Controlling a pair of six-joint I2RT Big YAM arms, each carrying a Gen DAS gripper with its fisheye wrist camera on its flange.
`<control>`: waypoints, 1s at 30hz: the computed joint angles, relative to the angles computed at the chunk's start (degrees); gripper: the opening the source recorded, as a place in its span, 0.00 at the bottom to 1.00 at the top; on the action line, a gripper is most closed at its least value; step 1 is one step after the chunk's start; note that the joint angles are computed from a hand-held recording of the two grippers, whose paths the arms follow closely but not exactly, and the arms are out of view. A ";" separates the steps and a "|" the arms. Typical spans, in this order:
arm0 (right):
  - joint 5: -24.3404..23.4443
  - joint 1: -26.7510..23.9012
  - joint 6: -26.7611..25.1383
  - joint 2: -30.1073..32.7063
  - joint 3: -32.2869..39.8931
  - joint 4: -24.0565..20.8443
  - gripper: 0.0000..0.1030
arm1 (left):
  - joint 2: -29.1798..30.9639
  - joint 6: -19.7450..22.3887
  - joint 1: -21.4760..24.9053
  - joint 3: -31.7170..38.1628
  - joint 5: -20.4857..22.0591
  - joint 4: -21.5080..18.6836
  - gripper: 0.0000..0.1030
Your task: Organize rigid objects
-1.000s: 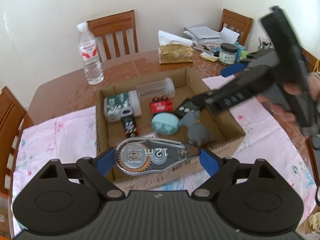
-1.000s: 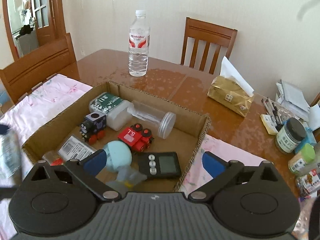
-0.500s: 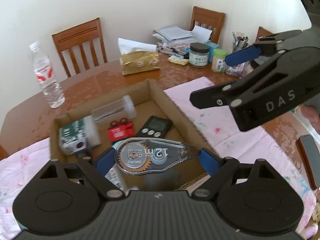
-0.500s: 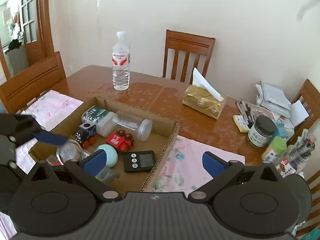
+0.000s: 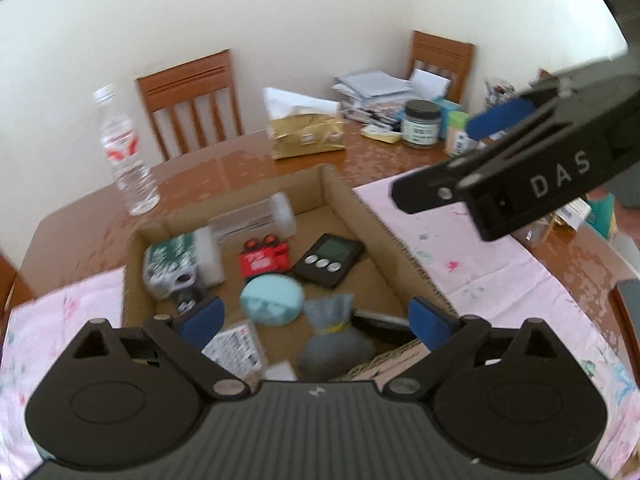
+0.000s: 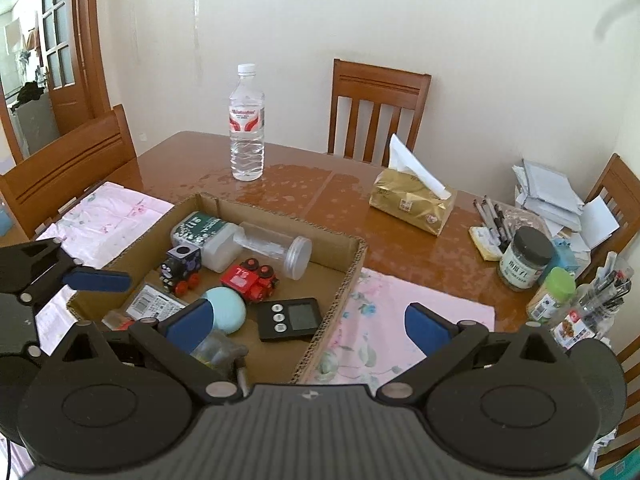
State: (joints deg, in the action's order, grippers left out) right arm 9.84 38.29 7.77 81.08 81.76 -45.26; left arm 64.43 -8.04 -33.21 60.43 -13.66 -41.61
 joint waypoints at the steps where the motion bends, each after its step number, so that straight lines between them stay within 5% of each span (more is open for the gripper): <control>1: 0.19 0.33 0.73 0.25 0.38 -0.82 1.00 | -0.76 -1.56 0.32 -0.47 -0.23 -0.46 0.95; 9: 4.16 4.80 11.14 3.17 3.90 -11.83 1.00 | -4.76 -14.54 2.41 -1.25 -5.03 -8.56 0.95; 12: 5.40 6.71 15.99 3.80 5.25 -15.66 1.00 | -4.59 -16.20 2.80 0.15 -6.04 -13.50 0.95; 18: 11.43 10.11 21.91 4.13 8.35 -21.88 1.00 | -7.48 -17.73 2.98 0.64 -5.47 -15.96 0.95; 30: 13.47 13.12 28.12 3.89 10.33 -25.23 1.00 | -8.68 -18.39 3.52 3.31 -6.87 -20.33 0.95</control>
